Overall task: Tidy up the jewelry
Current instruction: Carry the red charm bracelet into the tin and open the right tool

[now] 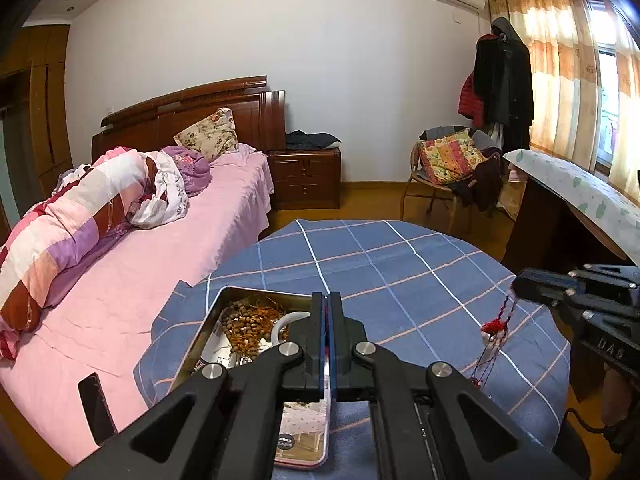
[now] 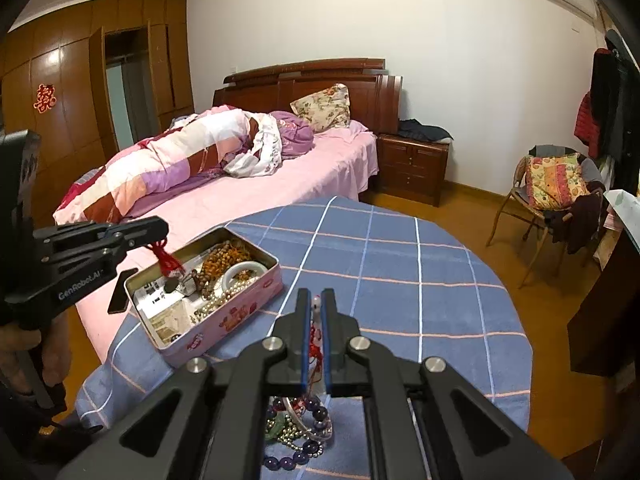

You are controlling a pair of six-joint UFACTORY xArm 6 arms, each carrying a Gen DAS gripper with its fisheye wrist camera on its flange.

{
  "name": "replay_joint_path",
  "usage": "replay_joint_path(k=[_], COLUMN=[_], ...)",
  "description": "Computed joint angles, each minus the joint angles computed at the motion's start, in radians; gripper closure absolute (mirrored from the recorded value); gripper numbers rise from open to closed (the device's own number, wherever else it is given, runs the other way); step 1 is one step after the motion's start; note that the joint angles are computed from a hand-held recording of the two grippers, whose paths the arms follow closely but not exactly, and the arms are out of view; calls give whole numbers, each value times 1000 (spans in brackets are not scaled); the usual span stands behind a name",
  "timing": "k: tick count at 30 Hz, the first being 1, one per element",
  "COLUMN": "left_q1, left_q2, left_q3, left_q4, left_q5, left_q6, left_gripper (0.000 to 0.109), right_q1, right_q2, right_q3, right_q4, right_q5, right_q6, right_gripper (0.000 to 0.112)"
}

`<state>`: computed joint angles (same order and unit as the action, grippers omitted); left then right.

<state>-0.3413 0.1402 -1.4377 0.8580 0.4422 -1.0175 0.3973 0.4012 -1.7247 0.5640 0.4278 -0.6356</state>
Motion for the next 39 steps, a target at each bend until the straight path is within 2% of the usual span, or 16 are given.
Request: replay_joint_path(k=[4, 8, 12, 18, 29, 39], left_q1=[7, 8, 12, 39, 100, 149], left_q2=[-2, 0, -3, -29, -66, -81], left_q3=[2, 1, -6, 3, 50, 116], left_q4=[1, -3, 5, 28, -8, -43], left_q5=[1, -2, 6, 16, 15, -8], left_q6=[-4, -1, 6, 1, 13, 2], left_gripper=[109, 109, 109, 109, 109, 109], right_q1=[2, 3, 4, 21, 93, 140], right_q2=[-42, -27, 7, 19, 92, 192], right_q3=[18, -8, -55, -95, -228, -335], right_q4=[57, 20, -11, 11, 55, 35], right_q5=[-50, -48, -20, 2, 78, 148], right_q6=[-45, -23, -3, -38, -107, -89], right_gripper=[106, 106, 106, 106, 106, 106])
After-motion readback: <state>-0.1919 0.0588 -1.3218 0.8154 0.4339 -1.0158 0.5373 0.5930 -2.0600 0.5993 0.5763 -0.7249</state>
